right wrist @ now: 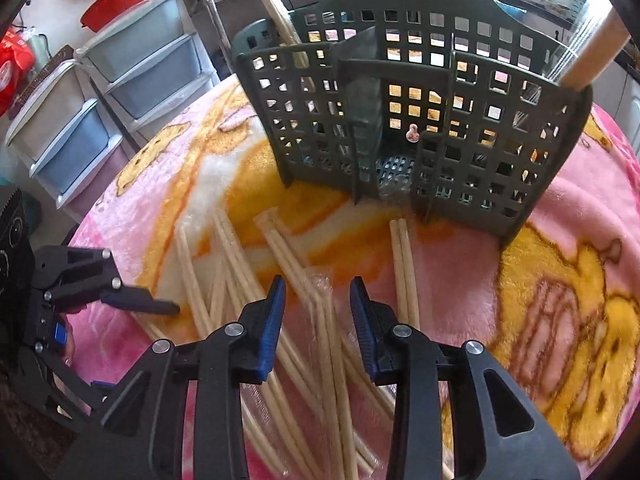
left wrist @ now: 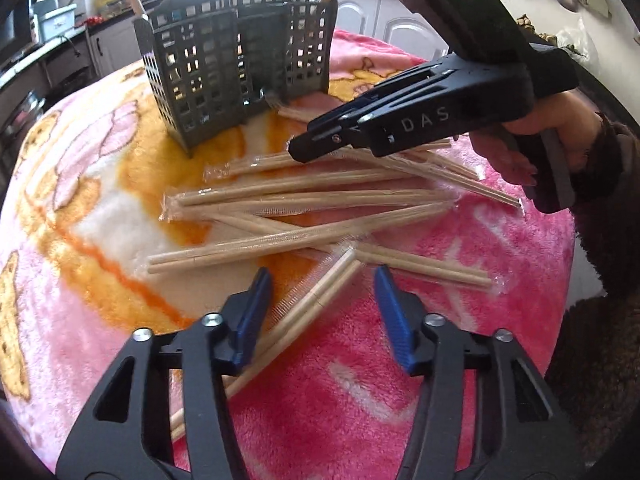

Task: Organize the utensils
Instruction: 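Close the left gripper on a wrapped chopstick while the right gripper grasps another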

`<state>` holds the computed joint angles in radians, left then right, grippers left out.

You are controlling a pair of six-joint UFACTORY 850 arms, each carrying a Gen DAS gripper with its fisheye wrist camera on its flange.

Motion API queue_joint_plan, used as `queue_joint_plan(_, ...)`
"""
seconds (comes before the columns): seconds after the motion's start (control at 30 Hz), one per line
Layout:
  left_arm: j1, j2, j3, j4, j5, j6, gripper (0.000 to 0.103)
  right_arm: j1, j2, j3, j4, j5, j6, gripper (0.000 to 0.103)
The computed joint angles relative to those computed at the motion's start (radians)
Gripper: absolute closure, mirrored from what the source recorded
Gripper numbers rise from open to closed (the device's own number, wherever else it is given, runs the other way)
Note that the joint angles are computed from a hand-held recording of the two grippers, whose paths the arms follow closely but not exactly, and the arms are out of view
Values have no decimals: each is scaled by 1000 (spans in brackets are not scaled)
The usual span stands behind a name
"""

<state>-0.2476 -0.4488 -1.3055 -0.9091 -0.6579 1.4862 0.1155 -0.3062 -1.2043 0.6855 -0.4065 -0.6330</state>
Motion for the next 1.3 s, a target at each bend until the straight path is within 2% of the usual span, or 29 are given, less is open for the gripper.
queue_joint_plan(0.17, -2, -23, -30, 18, -21, -34, 70, 0, -24, -24, 4, -20, -1, 72)
queue_joint_plan(0.2, -3, -24, -31, 23, -19, -35, 71, 1, -27, -26, 6, -21, -4, 75)
queue_joint_plan(0.23, -6, -24, -34, 35, -15, -41, 73, 2, -28, -27, 8, -23, -10, 83)
queue_joint_plan(0.33, -13, -23, -35, 60, 1, -47, 78, 4, -24, -28, -9, -14, 2, 84)
queue_joint_plan(0.43, -18, -12, -26, 88, 19, -58, 81, 8, -11, -28, -12, -1, 1, 94)
queue_joint_plan(0.53, -23, -3, -22, 119, 47, -77, 88, 8, 16, -15, 1, 19, -24, 97)
queue_joint_plan(0.77, -18, 20, -29, 130, 50, -99, 99, 12, 109, 37, 99, 84, -135, 97)
queue_joint_plan(1.3, 18, 79, -42, -116, 38, -7, 100, 15, 288, 119, 527, 177, -555, 98)
